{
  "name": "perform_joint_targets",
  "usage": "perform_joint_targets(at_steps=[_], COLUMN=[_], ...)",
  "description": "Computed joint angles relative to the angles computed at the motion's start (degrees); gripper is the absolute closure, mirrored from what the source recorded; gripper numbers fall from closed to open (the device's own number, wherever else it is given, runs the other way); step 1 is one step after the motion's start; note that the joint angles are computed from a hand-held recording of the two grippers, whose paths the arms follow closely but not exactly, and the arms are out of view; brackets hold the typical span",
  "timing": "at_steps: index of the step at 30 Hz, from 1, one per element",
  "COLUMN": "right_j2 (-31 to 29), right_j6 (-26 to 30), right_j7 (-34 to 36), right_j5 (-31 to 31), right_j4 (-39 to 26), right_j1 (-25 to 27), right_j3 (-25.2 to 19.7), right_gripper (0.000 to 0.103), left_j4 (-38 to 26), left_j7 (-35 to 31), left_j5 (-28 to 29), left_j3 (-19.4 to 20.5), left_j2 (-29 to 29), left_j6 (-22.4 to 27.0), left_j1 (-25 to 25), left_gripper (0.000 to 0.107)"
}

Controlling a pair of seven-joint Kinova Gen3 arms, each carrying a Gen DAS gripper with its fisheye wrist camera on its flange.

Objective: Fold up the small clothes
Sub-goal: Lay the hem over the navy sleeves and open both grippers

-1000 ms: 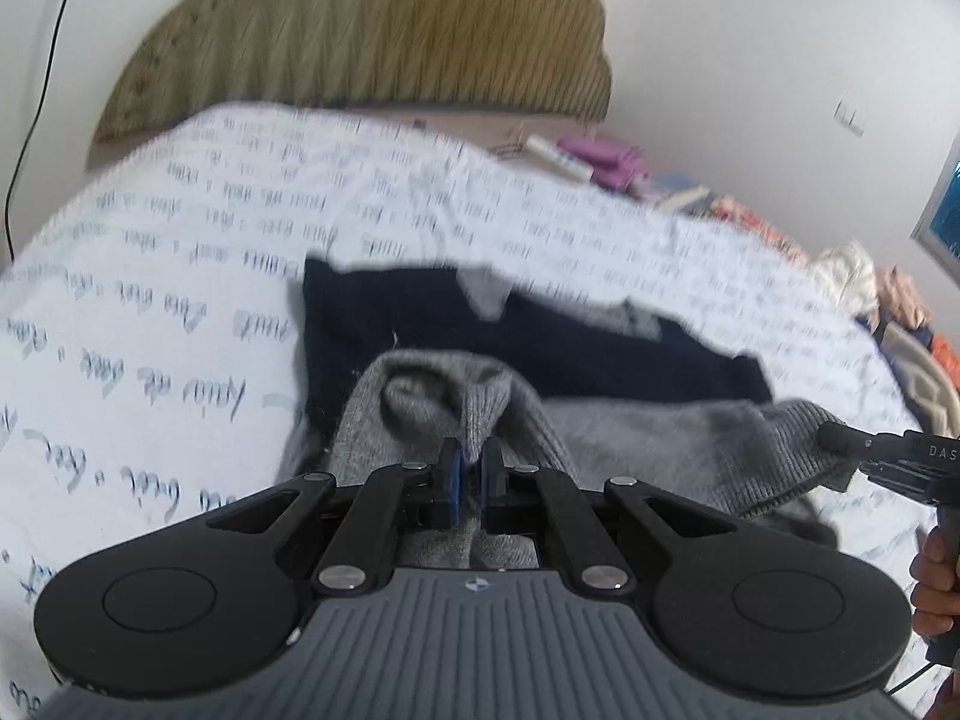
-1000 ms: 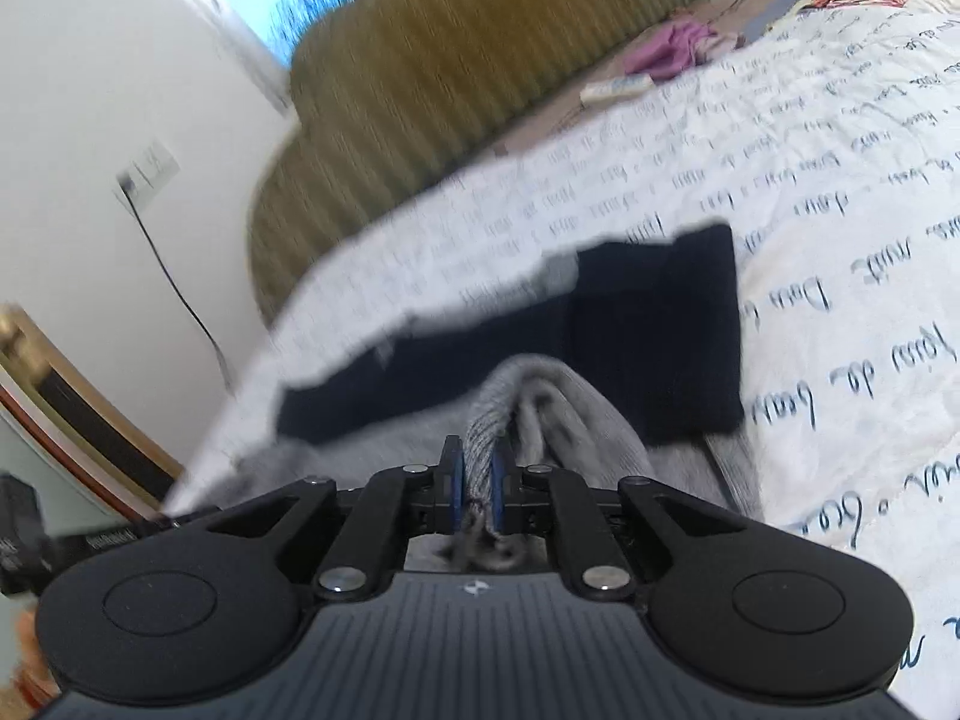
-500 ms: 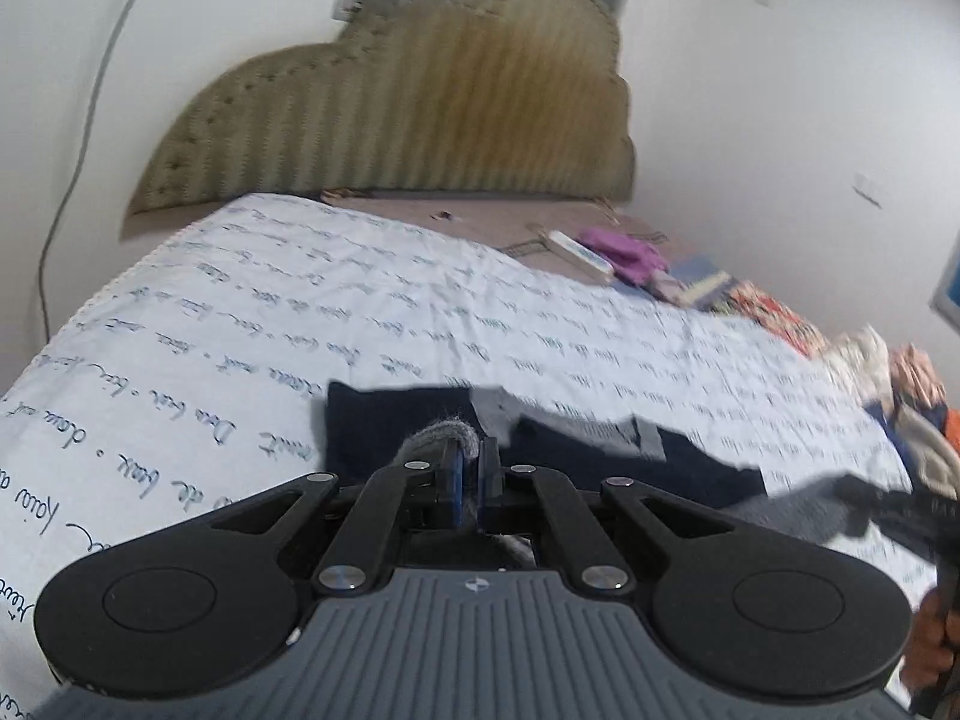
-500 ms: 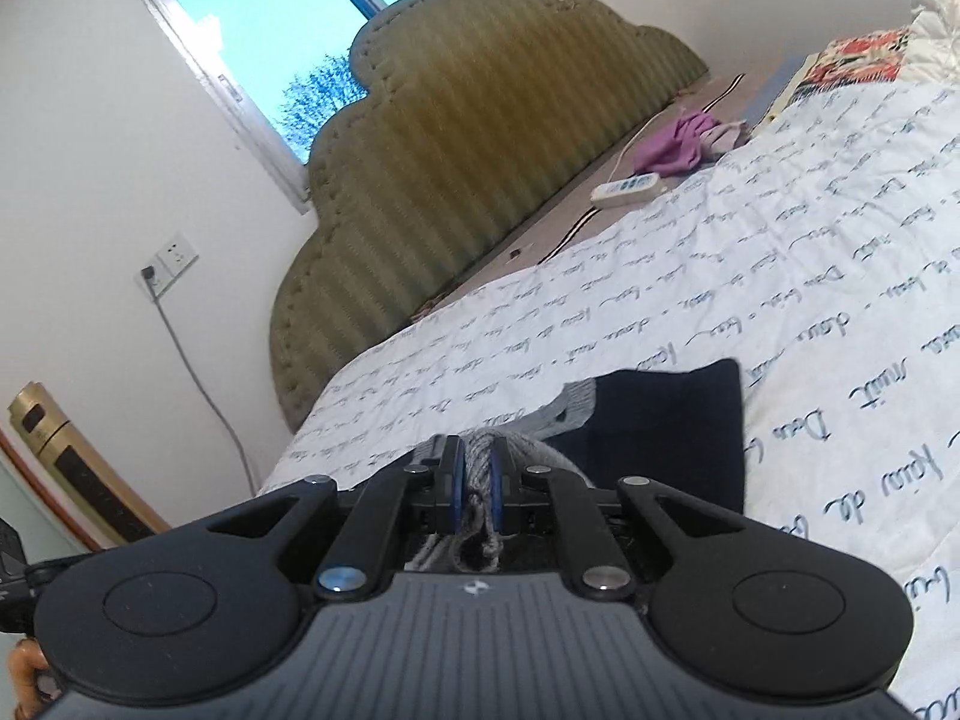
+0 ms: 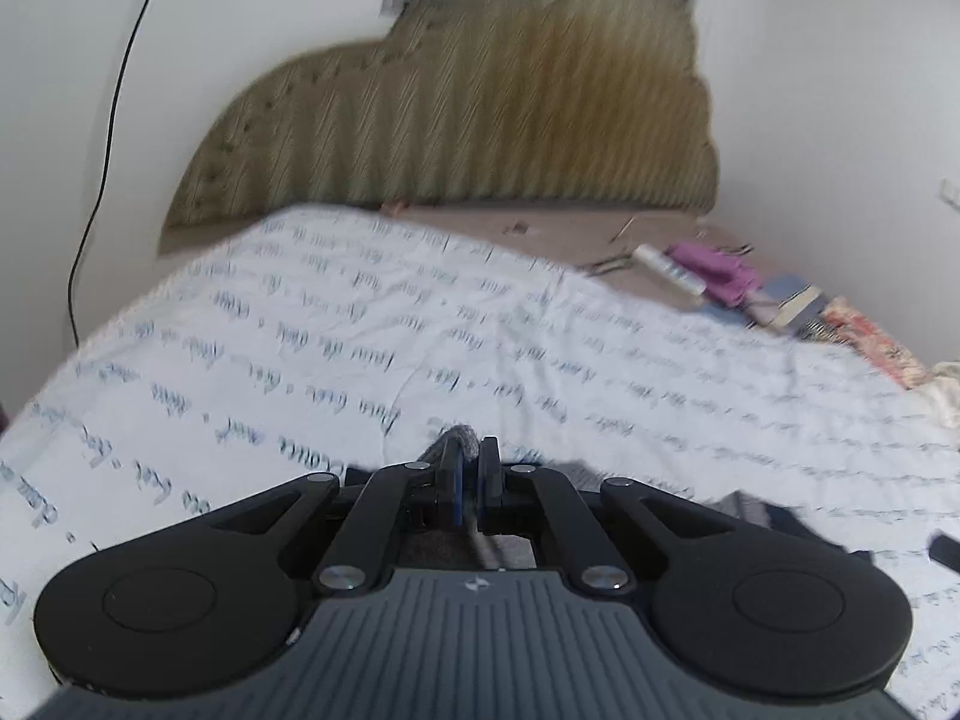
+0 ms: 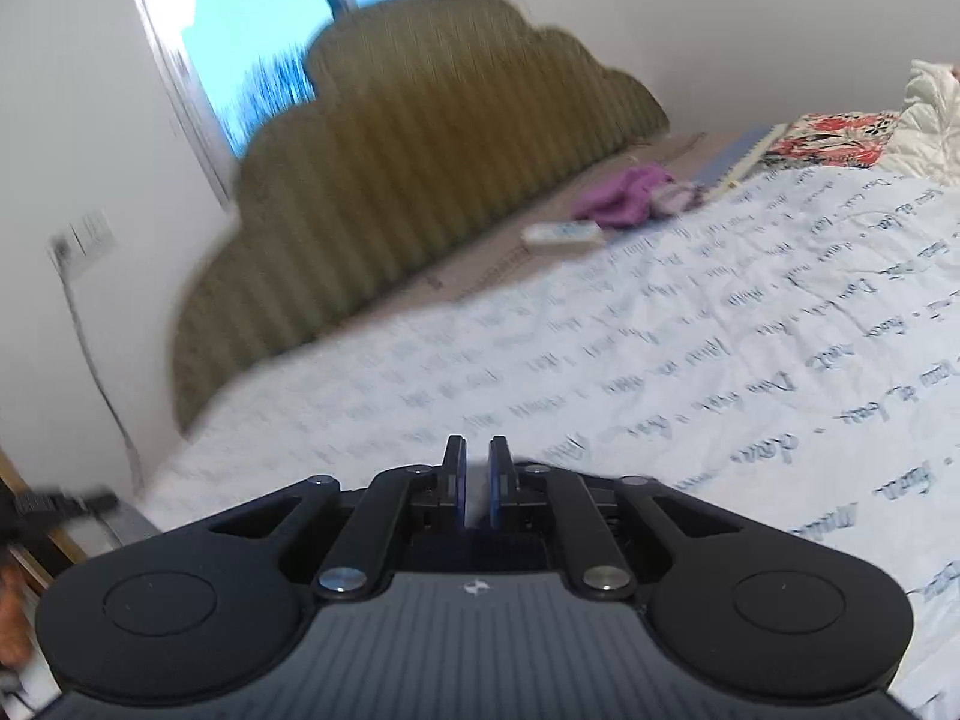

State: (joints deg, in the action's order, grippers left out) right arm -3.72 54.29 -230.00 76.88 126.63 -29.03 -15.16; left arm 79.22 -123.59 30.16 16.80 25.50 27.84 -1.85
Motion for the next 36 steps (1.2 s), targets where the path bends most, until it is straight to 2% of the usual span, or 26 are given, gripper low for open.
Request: perform_joint_targets(at_steps=[1, 3, 4, 5, 6, 8, 10, 12, 13, 14, 15, 16, 17, 20, 23, 25, 28, 31, 33, 34, 36], right_j2=[-0.29, -0.31, 0.36, 1.00, 1.35, 0.84, 0.04, 1.86, 2.64, 3.37, 4.20, 5.17, 6.41, 5.41, 2.89, 2.59, 2.96, 3.95, 4.78, 5.23, 8.16], right_j6=[-0.91, 0.05, 1.89, 3.02, 3.21, 1.18, -3.24, -4.63, -5.64, -7.58, -9.37, -10.23, -10.16, -8.44, -2.22, 1.09, 3.01, 0.96, -2.59, -3.74, -3.26], right_j7=[-0.33, 1.81, 4.14, 6.47, 8.80, 11.22, 10.50, 11.44, 12.39, 13.35, 14.55, 15.17, 14.86, 9.11, 2.42, 1.17, 2.59, 5.64, 7.01, 8.40, 12.73], right_j5=[0.27, -1.32, -2.66, -3.18, -4.01, -5.54, -5.96, -7.93, -8.62, -9.57, -10.72, -10.93, -10.21, -6.30, -2.66, -1.59, -0.55, 0.89, 1.68, 1.38, -0.47], right_j4=[0.89, 1.76, 1.41, 1.35, 1.19, 0.81, 1.12, -0.20, -0.60, -0.91, -1.46, -1.81, -2.02, -0.86, 0.31, -0.05, -1.63, -3.24, -4.25, -4.81, -7.39], right_j1=[-0.36, -2.10, -3.62, -5.14, -6.70, -8.33, -9.58, -8.54, -7.79, -7.50, -6.75, -6.28, -6.88, -7.69, -8.74, -8.32, -6.06, -2.65, 0.39, 1.57, 3.16], right_j3=[-0.44, -2.39, -3.43, -4.58, -5.05, -5.85, -4.41, -4.54, -4.07, -2.77, -2.06, -1.65, -1.00, -1.32, -1.98, -1.74, -0.36, 2.27, 4.32, 5.14, 6.12], right_gripper=[0.091, 0.067, 0.039, 0.021, 0.021, 0.023, 0.024, 0.025, 0.035, 0.053, 0.064, 0.088, 0.095, 0.096, 0.097, 0.097, 0.097, 0.097, 0.097, 0.102, 0.101], left_j4=[-0.72, -0.85, -0.47, 0.01, 0.31, 0.98, 1.61, 1.80, 1.69, 1.68, 1.79, 2.01, 2.31, 2.84, 2.90, 1.75, 0.08, -3.21, -5.90, -6.94, -9.39], left_j7=[1.00, 1.69, 1.41, 0.79, 0.41, -0.60, -1.52, -1.41, -0.95, -0.87, -1.07, -1.40, -1.75, -4.25, -7.25, -7.23, -5.55, -0.06, 4.27, 6.60, 10.25], left_j5=[-0.40, -1.12, -1.30, -1.31, -1.42, -1.16, -0.68, -0.70, -0.80, -0.71, -0.52, -0.31, -0.03, 2.29, 5.18, 5.98, 4.87, 0.62, -3.28, -4.96, -8.48], left_j3=[-0.67, -1.30, -1.19, -0.85, -0.69, 0.02, 0.48, 0.21, -0.11, -0.10, 0.08, 0.27, 0.49, 2.22, 3.54, 3.11, 1.45, -1.97, -4.38, -5.74, -7.30], left_j2=[0.76, 1.41, 1.42, 1.32, 1.27, 0.97, 0.77, 0.76, 0.82, 0.85, 0.81, 0.68, 0.44, -0.41, -1.14, -0.88, -0.09, 1.91, 3.86, 4.73, 6.84], left_j6=[0.82, 1.09, 0.75, 0.33, -0.02, -0.27, -0.64, -0.74, -0.60, -0.47, -0.51, -0.71, -0.90, -0.51, -1.09, -0.74, -1.99, -2.29, -2.16, -2.32, -1.68], left_j1=[0.49, 0.88, 0.69, 0.31, 0.15, -0.63, -1.19, -1.04, -0.81, -0.91, -1.15, -1.42, -1.75, -4.08, -5.30, -4.50, -1.42, 3.29, 6.44, 7.97, 10.09], left_gripper=[0.104, 0.104, 0.104, 0.104, 0.104, 0.104, 0.104, 0.104, 0.104, 0.104, 0.104, 0.104, 0.104, 0.104, 0.104, 0.104, 0.104, 0.104, 0.104, 0.104, 0.104])
